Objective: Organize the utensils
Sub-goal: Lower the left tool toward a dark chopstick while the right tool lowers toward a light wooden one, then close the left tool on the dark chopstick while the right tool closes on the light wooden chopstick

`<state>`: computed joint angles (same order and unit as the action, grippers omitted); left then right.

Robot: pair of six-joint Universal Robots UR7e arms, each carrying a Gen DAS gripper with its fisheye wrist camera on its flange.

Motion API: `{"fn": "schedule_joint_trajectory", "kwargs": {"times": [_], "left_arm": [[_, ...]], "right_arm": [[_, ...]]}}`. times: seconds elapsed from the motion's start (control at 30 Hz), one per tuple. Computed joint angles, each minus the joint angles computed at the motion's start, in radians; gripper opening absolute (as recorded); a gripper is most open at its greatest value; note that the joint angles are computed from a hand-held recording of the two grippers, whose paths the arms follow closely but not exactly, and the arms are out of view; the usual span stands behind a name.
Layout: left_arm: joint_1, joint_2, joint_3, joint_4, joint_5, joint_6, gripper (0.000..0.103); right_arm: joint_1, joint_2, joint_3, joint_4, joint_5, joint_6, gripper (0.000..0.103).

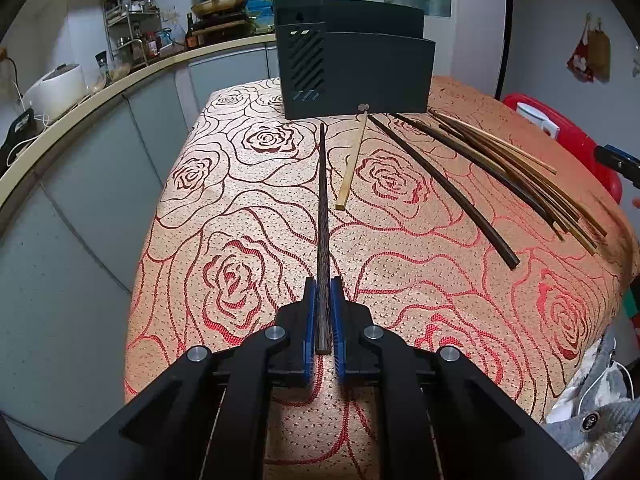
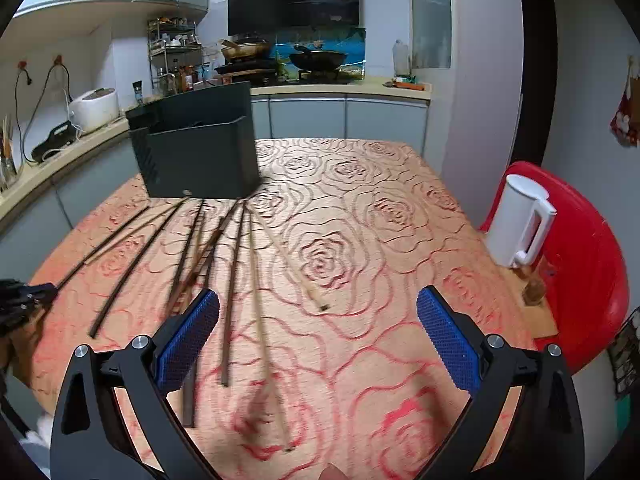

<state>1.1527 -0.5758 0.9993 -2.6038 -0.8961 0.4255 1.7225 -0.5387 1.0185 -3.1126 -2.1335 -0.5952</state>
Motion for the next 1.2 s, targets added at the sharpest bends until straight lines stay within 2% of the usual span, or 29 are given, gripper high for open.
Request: {"fn": "schedule_joint_trajectory", "kwargs": {"times": [0.1,0.17,0.27,0.47,0.53,0.6,0.67,0.83,1.0,1.2], "left_arm": [[-0.003,-0.002,-0.001,-0.011,0.007,-0.016,0.007],[-0.004,-0.007,0.002,-0.020,-0.003,-0.027,0.007],[-0.007,-0.011,0.001,-0.018,-0.015,-0.037,0.007],[-0.011,-0.011,0.000,-0.019,-0.015,-0.041,0.007],[-0.011,-0.011,-0.002,-0.017,-0.015,-0.043,0.007],[-0.011,-0.009,-0.004,-0.018,-0.013,-0.043,0.007],[-0.012,-0.009,-0.005,-0.017,-0.014,-0.043,0.007],[-0.018,-0.011,-0.003,-0.032,-0.010,-0.030,0.007],[-0.029,-0.015,0.000,-0.055,0.006,-0.015,0.007],[-0.055,-0.040,0.018,-0.139,0.012,0.029,0.007]], "right_arm": [[-0.012,0.006,-0.016,0.012,-0.006,-0.040,0.091],[-0.022,0.017,-0.042,0.061,-0.015,-0.054,0.080],[-0.038,0.038,-0.101,0.173,-0.013,-0.036,0.063],[-0.049,0.116,-0.259,0.332,-0.018,-0.050,0.046],[-0.048,0.130,-0.306,0.421,-0.009,-0.025,0.039],[-0.045,0.145,-0.336,0.458,-0.015,-0.025,0.036],[-0.044,0.147,-0.343,0.477,-0.007,-0.024,0.027],[-0.039,0.143,-0.324,0.470,0.003,-0.050,0.011],[-0.030,0.148,-0.315,0.431,-0.022,-0.064,0.008],[-0.010,0.065,-0.192,0.313,0.047,-0.068,0.008]]}}
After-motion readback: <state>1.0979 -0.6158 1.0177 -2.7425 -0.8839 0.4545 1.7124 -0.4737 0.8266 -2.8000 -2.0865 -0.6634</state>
